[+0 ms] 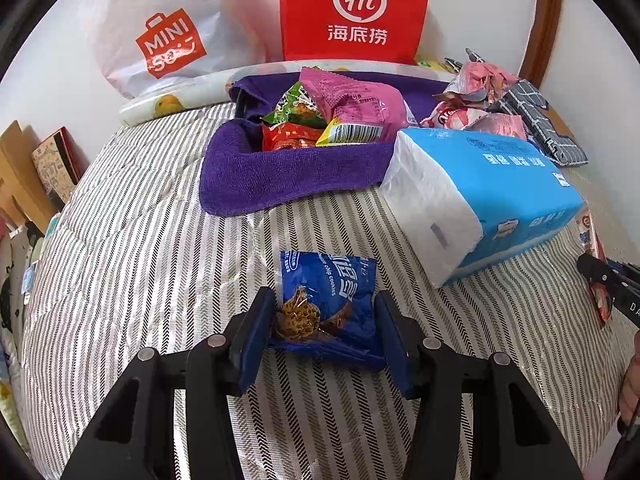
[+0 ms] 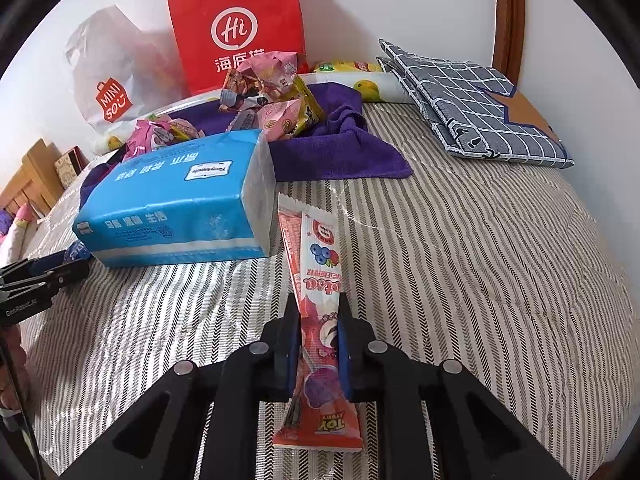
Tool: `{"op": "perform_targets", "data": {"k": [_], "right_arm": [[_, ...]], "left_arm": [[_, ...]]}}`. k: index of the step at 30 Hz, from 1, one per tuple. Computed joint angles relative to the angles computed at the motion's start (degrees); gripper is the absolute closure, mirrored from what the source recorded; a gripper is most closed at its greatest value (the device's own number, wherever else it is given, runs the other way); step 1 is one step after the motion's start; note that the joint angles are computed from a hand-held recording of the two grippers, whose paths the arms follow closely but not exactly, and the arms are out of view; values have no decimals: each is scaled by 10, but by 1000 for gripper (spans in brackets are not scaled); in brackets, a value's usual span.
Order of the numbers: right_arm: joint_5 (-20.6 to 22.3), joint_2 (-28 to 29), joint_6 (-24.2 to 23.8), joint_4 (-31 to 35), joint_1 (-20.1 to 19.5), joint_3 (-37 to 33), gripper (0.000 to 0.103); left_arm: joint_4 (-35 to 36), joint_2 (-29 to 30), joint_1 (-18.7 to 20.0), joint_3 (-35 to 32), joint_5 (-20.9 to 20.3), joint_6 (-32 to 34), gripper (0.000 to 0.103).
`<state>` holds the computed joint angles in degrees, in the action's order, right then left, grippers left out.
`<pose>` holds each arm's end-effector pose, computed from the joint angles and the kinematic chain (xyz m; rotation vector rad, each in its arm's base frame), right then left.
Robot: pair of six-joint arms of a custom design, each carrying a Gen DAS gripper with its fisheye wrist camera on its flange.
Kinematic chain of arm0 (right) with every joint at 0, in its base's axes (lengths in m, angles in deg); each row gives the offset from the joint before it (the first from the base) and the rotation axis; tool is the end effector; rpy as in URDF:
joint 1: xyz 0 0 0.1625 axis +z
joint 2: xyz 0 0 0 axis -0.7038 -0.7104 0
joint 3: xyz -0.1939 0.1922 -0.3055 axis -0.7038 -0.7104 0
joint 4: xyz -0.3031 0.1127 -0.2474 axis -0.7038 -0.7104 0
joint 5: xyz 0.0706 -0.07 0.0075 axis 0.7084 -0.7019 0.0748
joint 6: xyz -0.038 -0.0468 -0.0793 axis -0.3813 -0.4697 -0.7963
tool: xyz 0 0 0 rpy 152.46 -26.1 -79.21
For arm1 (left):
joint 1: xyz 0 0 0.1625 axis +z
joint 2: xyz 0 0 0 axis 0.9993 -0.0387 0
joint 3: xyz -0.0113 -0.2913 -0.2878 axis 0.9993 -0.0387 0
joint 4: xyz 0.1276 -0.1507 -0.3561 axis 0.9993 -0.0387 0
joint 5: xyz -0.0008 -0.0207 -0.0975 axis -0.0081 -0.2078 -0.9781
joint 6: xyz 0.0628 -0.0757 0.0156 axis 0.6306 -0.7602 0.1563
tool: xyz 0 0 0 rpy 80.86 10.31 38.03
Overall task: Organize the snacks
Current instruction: 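Lift the dark blue packet and pink ice-pop packet off the bed with both tools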
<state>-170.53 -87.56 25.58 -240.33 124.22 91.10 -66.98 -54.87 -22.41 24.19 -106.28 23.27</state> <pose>-0.0469 -0.7301 0.1825 0.0117 -2.2903 0.8991 -0.1770 -0.8343 -0.0422 0.8664 2.4017 -0.4663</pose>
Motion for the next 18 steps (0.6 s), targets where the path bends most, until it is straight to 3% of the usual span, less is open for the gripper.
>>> {"op": "perform_targets", "data": {"k": [7, 18], "right_arm": [[21, -7, 0, -3, -3, 9, 89], [-25, -10, 17, 1, 6, 15, 89]], "left_arm": [[-2, 0, -2, 2, 1, -5, 53], [-11, -16, -2, 27, -3, -14, 57]]}}
